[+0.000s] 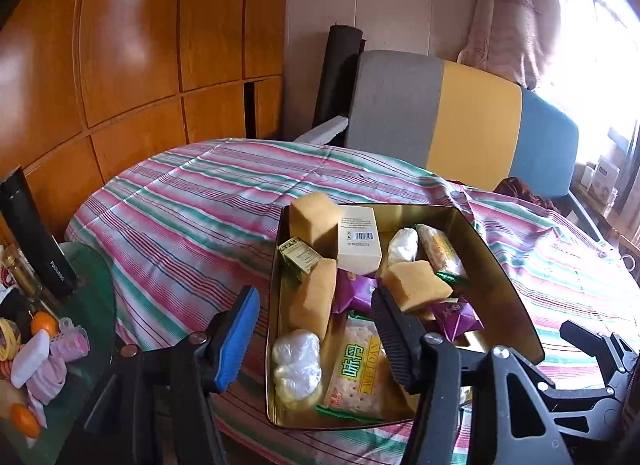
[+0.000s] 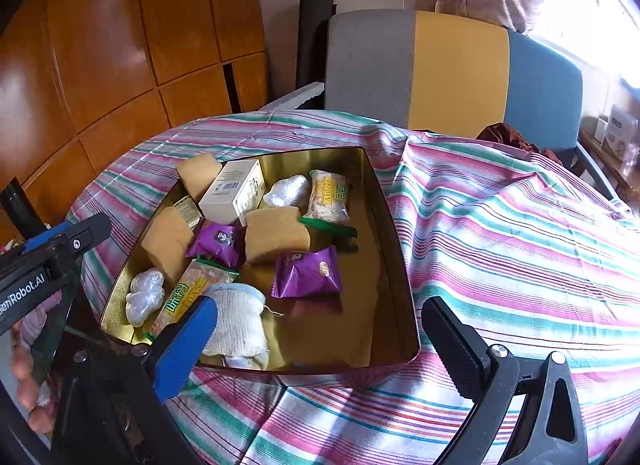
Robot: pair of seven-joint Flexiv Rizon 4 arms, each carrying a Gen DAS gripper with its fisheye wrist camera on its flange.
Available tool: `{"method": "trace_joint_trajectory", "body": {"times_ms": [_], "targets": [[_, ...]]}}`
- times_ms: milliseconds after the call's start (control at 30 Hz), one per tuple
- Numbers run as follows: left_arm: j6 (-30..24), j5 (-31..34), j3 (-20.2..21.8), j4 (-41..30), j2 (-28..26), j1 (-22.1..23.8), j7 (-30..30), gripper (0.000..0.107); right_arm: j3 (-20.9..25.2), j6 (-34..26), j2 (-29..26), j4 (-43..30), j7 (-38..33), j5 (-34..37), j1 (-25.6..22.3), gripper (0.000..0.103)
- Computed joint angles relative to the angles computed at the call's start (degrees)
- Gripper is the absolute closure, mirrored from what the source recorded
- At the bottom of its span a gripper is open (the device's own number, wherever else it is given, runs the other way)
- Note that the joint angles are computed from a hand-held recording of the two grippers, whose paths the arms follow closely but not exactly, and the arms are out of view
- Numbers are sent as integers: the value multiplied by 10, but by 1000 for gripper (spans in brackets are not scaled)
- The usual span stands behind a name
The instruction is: Organize objects
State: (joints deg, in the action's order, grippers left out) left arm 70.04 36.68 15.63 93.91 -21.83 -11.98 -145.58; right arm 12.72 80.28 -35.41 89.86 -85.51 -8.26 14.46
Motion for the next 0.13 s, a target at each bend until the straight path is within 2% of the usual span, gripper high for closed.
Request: {"method": "trace_joint_trajectory", "body": {"times_ms": [133], "targets": [[-5,5,1,-3,0,-1,0,48,3,-4,-2,-1,-5,0,0,0]]}}
